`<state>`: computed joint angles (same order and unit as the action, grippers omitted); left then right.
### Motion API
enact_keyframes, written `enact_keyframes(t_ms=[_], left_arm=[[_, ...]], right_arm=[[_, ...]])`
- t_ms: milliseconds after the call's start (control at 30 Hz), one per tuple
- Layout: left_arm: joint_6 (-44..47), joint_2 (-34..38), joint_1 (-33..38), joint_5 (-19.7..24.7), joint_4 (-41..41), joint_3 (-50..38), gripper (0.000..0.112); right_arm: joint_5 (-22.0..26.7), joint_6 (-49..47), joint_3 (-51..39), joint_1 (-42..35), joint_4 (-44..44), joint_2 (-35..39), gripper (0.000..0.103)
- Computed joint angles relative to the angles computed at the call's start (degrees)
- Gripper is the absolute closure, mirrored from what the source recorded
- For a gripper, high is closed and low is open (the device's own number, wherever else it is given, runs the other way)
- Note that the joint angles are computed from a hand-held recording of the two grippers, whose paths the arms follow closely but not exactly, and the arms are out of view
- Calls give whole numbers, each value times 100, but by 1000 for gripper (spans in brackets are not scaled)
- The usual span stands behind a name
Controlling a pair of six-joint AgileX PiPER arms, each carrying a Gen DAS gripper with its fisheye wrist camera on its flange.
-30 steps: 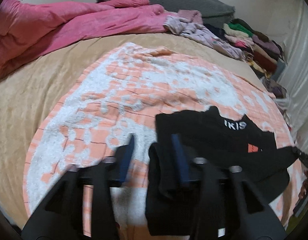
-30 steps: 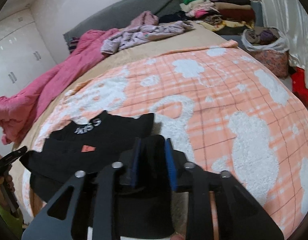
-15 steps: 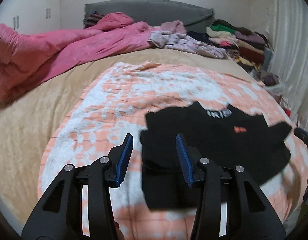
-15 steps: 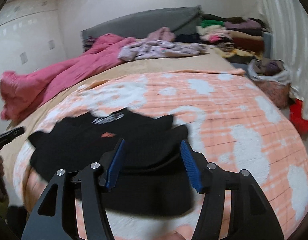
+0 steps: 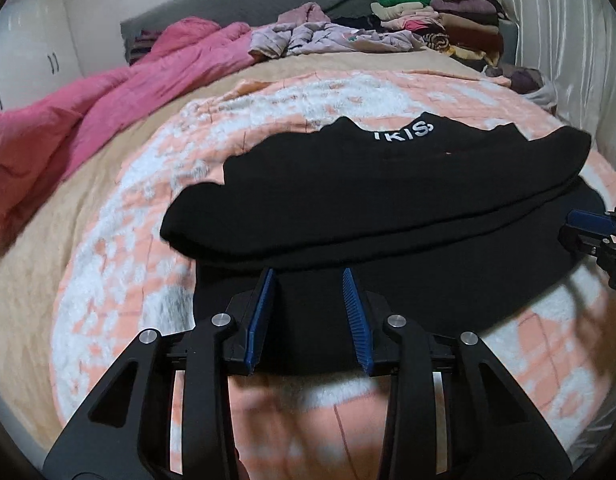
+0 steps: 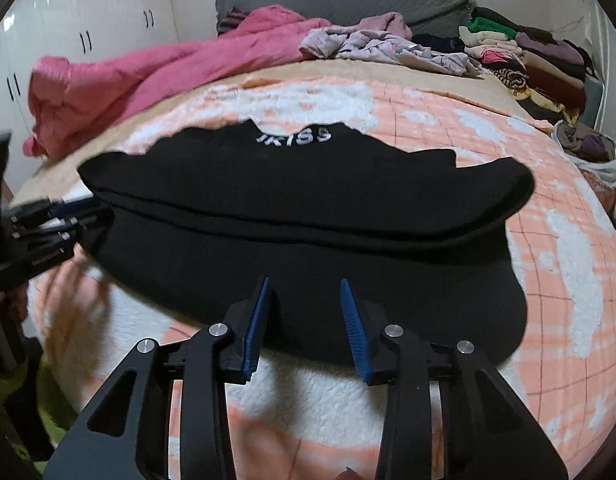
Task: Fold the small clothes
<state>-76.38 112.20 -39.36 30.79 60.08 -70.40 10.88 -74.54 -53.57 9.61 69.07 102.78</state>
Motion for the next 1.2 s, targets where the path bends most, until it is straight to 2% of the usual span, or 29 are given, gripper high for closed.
enact_keyframes(t_ms=[67,200,500,633,733,867,1100,1200], left_arm=[[58,93,22,31,-1,-156,85],[481,297,165,30,-285,-569,85],[2123,855,781,81,-1903,-1753,85],[2688,1026,1129,242,-2621,-2377,85],[2614,926,1291,279,-2638,-2507,84],[2395,623,1444,63,-2537,-2188,82],[2849,616,1792,-201,-3229,-1891,80],[3487,760,1918,-339,-3948,-1914,68]], right_arm=[[-131,709,-202,49,-666,194,69],[-51,1023,-657,16,-947,519,70],[440,3053,-2073,-60,-3010,1223,70],[889,3554,-2931,-227,-3259,1591,70],[975,4219,-3361,-306,-3712,1689,67],[975,4286,-3511,-476,-3619,1620,67],[685,4729,-3096,-743,-4247,1386,58],[769,5365,-3165,-894,-4864,1544,55]])
